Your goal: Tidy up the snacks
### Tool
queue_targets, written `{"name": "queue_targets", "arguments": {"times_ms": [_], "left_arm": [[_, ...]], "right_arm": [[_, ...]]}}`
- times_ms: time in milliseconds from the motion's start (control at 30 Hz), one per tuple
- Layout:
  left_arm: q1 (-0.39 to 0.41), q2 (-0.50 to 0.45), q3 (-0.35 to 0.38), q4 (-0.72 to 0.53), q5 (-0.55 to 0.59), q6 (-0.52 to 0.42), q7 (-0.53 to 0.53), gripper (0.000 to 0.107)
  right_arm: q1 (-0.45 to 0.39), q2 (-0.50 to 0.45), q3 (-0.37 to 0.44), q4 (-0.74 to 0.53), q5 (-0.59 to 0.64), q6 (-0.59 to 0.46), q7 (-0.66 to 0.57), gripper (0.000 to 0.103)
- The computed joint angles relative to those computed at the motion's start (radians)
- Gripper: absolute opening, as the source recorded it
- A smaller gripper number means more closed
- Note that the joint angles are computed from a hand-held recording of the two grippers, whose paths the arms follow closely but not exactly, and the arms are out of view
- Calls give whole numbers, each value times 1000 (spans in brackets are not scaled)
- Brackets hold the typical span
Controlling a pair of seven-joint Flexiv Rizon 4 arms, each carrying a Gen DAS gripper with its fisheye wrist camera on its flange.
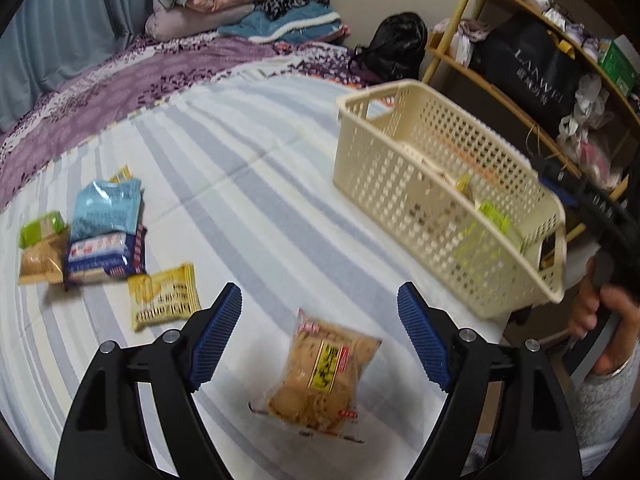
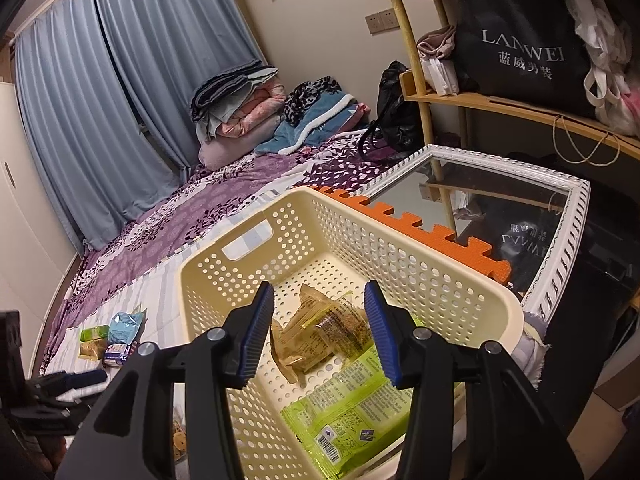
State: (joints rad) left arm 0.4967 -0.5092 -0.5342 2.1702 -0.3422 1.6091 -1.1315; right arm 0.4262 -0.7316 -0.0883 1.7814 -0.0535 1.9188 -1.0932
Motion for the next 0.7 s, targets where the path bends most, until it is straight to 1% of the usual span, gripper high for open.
{"name": "queue_targets", "arguments": {"times_ms": [33, 100, 267, 367, 467, 533, 567, 600, 633, 700], "left_arm": [[-4, -3, 7, 3, 4, -9, 4, 82], [-40, -8, 49, -1, 7, -32, 7, 82], [-103, -29, 116, -9, -12, -84, 44, 82], [-131, -41, 141, -9, -29, -102, 69, 82], [-177, -53, 187, -13, -30, -107, 88, 82], [-201, -64, 212, -8, -27, -88, 94, 80], [-212, -68, 222, -1, -18, -59, 97, 78], [-220, -68, 239, -1, 22, -48, 71, 74], [-214, -66, 223, 10, -2, -32, 96, 70], [-177, -59, 183, 24, -3, -15, 84, 64]], "right_arm": [[0, 1, 0, 2, 1, 1, -1, 47], [5, 3, -3, 4, 3, 2, -3, 47], [14, 6, -12, 6, 11, 2, -5, 47], [11, 6, -8, 5, 10, 1, -6, 47], [11, 7, -7, 6, 9, 2, -8, 47], [14, 10, -10, 8, 12, 2, -9, 47], [14, 12, -9, 9, 12, 2, -10, 47], [14, 12, -10, 7, 13, 1, -10, 47], [17, 12, -14, 6, 15, 1, -10, 47], [21, 11, -19, 5, 19, 1, -9, 47]]}}
